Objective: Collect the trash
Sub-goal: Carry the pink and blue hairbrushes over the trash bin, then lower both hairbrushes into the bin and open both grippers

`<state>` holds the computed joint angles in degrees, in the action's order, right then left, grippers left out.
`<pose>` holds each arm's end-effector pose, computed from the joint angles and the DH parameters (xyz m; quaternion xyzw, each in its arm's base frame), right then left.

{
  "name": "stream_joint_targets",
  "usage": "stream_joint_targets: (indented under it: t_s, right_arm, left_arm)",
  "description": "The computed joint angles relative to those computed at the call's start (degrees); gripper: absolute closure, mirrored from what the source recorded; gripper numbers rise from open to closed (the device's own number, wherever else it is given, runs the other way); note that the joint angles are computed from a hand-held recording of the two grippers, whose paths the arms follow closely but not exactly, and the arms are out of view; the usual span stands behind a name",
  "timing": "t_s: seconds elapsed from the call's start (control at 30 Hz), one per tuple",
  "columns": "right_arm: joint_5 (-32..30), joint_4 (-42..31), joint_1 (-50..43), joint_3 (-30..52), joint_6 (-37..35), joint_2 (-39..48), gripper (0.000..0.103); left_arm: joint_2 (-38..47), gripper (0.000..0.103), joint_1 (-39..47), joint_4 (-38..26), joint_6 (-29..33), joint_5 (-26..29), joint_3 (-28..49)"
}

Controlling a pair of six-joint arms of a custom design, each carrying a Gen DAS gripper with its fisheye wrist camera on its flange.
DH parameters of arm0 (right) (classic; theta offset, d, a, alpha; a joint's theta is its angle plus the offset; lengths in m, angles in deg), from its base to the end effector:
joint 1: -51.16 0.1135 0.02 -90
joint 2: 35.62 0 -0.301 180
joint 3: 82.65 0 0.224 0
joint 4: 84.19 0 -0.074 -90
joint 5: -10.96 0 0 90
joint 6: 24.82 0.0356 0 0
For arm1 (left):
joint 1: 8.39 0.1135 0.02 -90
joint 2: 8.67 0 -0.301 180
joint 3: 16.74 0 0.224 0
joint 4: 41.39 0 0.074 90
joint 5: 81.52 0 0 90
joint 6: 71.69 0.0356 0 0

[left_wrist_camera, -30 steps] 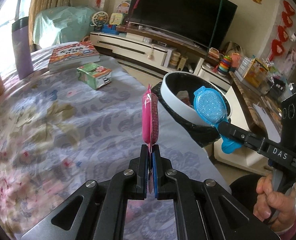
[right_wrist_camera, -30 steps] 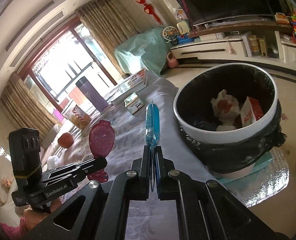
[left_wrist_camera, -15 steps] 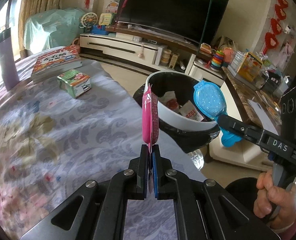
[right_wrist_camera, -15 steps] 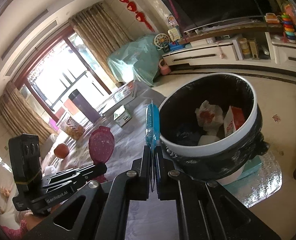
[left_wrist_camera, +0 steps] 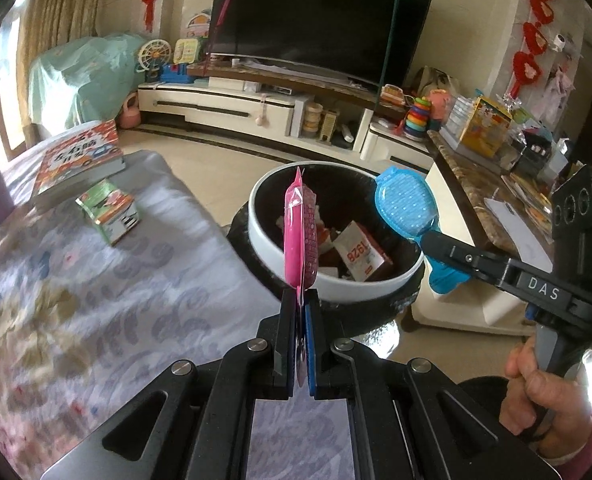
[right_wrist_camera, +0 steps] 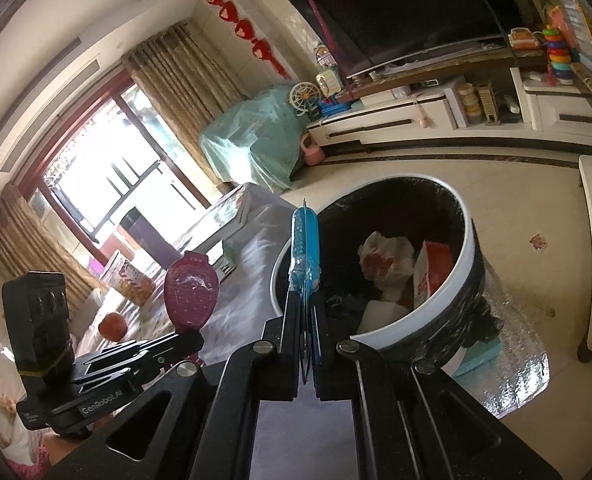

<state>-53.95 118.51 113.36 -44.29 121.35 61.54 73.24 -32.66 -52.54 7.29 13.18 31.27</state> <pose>0.1343 0.2224 0.1580 0.0525 0.8741 0.2808 0.3929 0.2184 -0.1017 0.2091 0.1221 0.9153 -0.1519 0.3525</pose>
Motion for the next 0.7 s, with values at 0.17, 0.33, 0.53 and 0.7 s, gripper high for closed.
stream_joint_targets:
  t_s: [0.17, 0.33, 0.53, 0.7]
  right_arm:
    - [-1.2, 0.4, -2.2, -0.5, -1.1, -0.4, 0.099]
    - [-1.9, -0.3, -3.7, 0.0, -1.8, -0.4, 0.099]
    - [-2.5, -1.4, -5.1, 0.7, -2.9, 0.1, 0.099]
    - [-3.3, -1.4, -6.4, 0.9, -3.2, 0.6, 0.099]
  left_arm:
    - [3.3, 0.101, -1.4, 0.1, 0.2, -1.1, 3.1]
    - [6.1, 0.101, -2.4, -0.3, 0.3, -1.8, 6.2]
    - [9.9, 0.101, -2.3, -0.2, 0.6, -2.0, 9.3]
    - [12.3, 0.101, -2.2, -0.4, 0.3, -1.8, 11.5]
